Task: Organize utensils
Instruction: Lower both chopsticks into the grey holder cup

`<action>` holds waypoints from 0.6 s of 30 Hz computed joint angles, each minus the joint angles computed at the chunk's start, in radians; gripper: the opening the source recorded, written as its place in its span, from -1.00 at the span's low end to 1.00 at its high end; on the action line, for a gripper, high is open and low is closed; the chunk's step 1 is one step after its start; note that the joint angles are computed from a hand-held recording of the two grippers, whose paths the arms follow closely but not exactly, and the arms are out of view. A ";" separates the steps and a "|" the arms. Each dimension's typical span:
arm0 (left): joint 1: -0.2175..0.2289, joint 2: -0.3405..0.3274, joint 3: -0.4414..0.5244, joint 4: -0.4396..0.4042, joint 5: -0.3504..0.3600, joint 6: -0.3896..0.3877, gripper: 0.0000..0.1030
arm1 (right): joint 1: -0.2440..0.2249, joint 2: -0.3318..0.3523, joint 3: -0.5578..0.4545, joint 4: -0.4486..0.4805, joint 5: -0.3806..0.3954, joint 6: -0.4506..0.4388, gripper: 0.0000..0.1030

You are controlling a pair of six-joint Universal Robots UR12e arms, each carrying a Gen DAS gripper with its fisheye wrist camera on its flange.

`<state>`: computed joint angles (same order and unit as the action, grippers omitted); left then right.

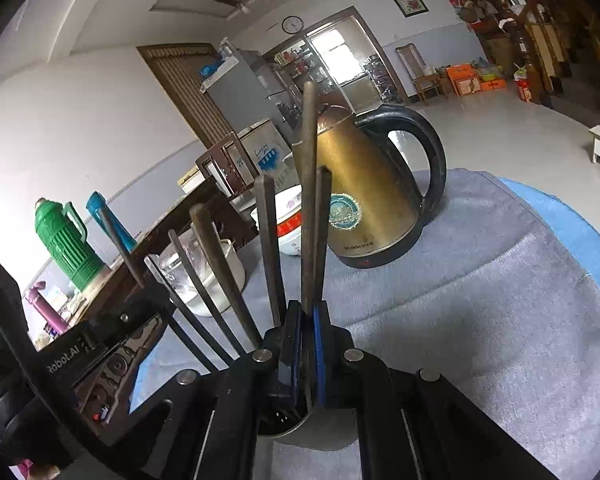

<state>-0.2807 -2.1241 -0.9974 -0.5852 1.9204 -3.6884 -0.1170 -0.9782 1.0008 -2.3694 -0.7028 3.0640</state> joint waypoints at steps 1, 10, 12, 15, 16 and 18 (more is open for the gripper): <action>0.000 0.000 0.000 0.000 0.000 0.002 -0.88 | 0.000 -0.001 0.002 0.002 -0.002 -0.005 -0.87; -0.003 0.000 0.002 -0.006 -0.001 0.007 -0.88 | 0.004 -0.009 0.011 0.011 -0.015 -0.020 -0.87; -0.005 0.001 0.002 -0.006 0.000 0.012 -0.88 | 0.004 -0.011 0.013 0.010 -0.019 -0.021 -0.87; -0.007 0.001 0.001 -0.008 0.000 0.017 -0.88 | 0.006 -0.013 0.012 0.012 -0.025 -0.025 -0.87; -0.006 0.001 0.002 -0.008 -0.002 0.018 -0.88 | 0.006 -0.013 0.012 0.014 -0.027 -0.026 -0.87; -0.006 0.002 0.001 -0.012 -0.004 0.021 -0.88 | 0.008 -0.014 0.013 0.015 -0.030 -0.029 -0.87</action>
